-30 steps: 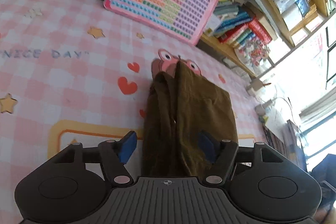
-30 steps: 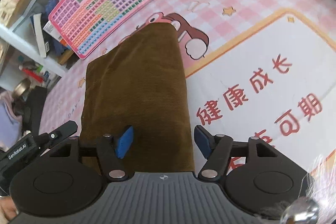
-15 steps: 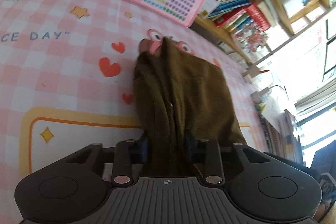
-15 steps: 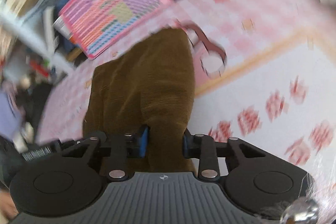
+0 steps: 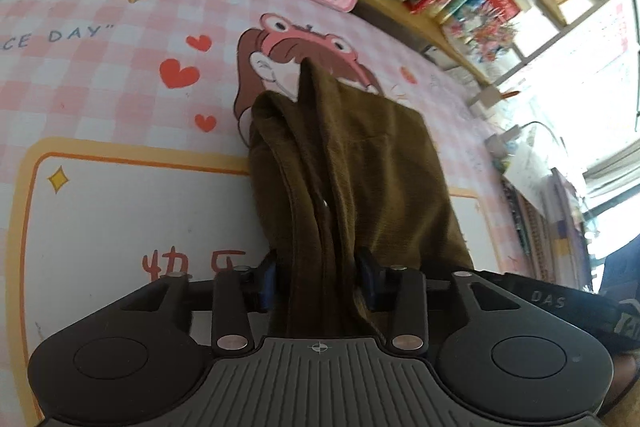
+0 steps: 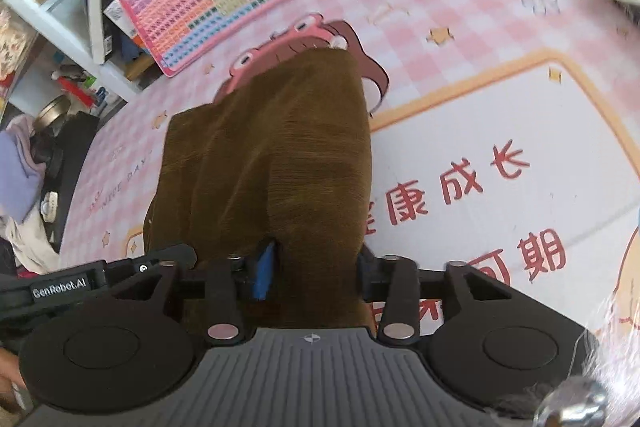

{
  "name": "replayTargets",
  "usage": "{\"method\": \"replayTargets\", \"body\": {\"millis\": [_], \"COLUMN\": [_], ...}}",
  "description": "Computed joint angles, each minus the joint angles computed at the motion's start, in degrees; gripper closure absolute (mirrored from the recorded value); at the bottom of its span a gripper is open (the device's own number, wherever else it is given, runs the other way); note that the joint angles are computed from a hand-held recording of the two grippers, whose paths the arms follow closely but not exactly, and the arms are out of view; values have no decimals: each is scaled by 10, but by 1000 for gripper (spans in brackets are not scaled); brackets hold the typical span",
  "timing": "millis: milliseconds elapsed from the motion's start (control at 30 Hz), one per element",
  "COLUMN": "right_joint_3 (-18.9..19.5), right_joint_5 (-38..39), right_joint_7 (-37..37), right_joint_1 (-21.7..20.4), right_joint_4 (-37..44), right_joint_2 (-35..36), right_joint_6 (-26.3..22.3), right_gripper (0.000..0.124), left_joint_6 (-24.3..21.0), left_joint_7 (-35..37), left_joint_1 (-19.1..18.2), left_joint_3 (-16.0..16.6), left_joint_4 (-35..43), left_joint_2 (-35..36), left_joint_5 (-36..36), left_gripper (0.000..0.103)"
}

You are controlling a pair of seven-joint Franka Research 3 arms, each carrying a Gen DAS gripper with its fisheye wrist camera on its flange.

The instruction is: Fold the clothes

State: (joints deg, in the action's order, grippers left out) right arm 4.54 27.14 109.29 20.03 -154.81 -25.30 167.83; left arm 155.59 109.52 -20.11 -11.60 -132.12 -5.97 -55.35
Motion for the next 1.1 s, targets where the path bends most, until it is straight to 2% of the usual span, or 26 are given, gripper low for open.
{"method": "replayTargets", "body": {"millis": [167, 233, 267, 367, 500, 667, 800, 1100], "right_joint_3": [-88, -117, -123, -97, -73, -112, -156, -189], "right_joint_5": [100, 153, 169, 164, 151, 156, 159, 157], "right_joint_7": [-120, -179, -204, -250, -300, -370, -404, -415], "right_joint_1": [82, 108, 113, 92, 80, 128, 170, 185], "right_joint_4": [7, 11, 13, 14, 0, -18, -31, -57], "right_joint_2": [15, 17, 16, 12, -8, -37, -60, -101], "right_joint_6": [2, -2, -5, 1, 45, 99, 119, 121], "right_gripper": [79, 87, 89, 97, 99, 99, 99, 99], "left_joint_6": [27, 44, 54, 89, 149, 203, 219, 222], "left_joint_7": [-14, -40, -62, -89, -115, -173, -250, -400], "left_joint_1": [-7, -8, -9, -22, -48, -76, -72, -53], "left_joint_3": [-6, -14, -19, -23, -27, -20, -29, -52], "left_joint_4": [-7, -10, -12, -19, -32, -47, -58, -67], "left_joint_2": [7, 7, 6, -3, -19, -33, -40, -46], "left_joint_5": [-50, -28, -5, 16, 52, 98, 169, 327], "left_gripper": [53, 55, 60, 71, 73, 73, 73, 73]}}
